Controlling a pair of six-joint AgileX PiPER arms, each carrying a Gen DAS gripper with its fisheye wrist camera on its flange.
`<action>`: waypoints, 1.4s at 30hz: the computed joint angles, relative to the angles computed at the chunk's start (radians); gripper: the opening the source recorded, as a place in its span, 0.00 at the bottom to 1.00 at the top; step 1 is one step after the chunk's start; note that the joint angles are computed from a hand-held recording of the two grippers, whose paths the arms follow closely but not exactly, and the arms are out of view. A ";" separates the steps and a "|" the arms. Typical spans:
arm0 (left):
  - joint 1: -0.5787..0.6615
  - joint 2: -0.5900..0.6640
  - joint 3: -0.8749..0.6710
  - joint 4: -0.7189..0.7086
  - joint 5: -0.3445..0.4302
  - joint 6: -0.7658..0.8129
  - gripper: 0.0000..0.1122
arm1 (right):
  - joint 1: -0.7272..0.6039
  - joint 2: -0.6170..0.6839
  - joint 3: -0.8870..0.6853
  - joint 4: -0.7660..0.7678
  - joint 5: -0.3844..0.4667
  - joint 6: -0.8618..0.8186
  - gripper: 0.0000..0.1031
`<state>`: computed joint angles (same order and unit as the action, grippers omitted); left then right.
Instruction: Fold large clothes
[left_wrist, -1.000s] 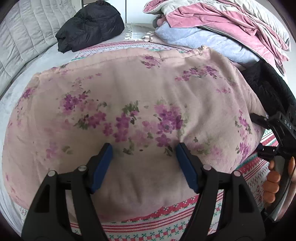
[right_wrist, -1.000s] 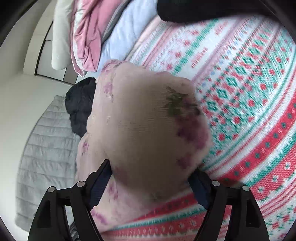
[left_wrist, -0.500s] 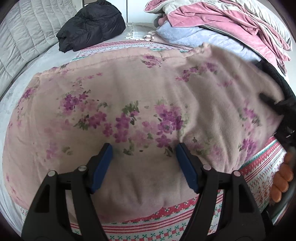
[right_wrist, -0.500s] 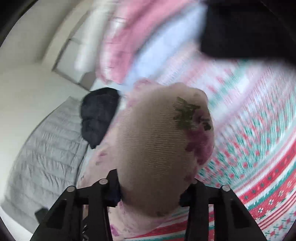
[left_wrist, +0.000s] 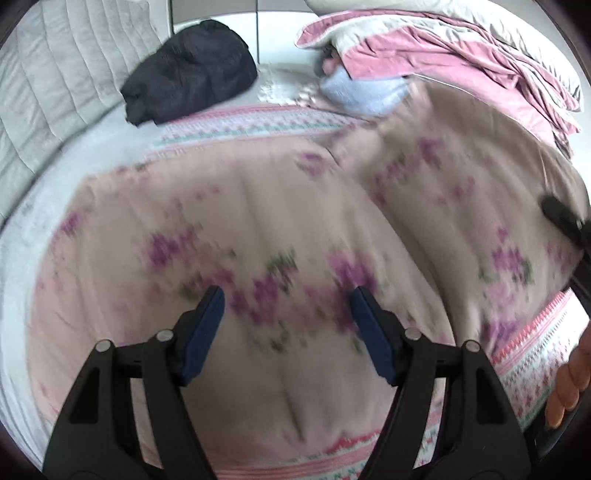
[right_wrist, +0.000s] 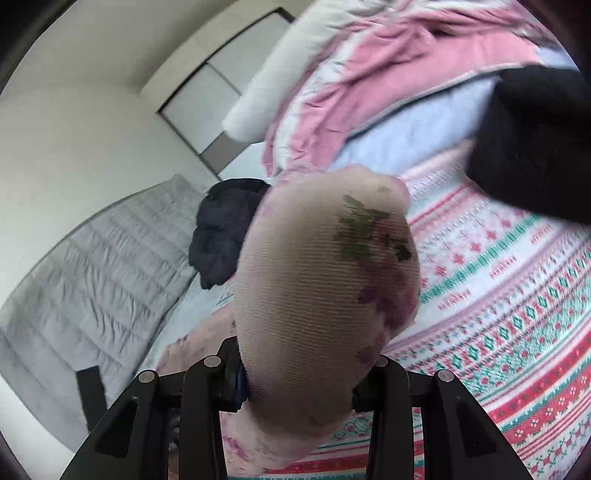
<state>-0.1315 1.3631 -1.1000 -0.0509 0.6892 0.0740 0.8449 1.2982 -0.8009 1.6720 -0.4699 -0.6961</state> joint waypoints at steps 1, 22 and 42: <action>-0.012 0.029 -0.031 0.041 0.007 -0.037 0.65 | 0.007 0.013 -0.020 0.009 -0.011 -0.019 0.38; 0.051 0.509 -0.678 0.027 0.391 -0.119 0.65 | 0.190 0.083 -0.158 -0.019 -0.173 -0.219 0.38; 0.062 0.632 -0.810 -0.006 0.398 -0.192 0.65 | 0.193 0.104 -0.169 -0.016 -0.182 -0.255 0.38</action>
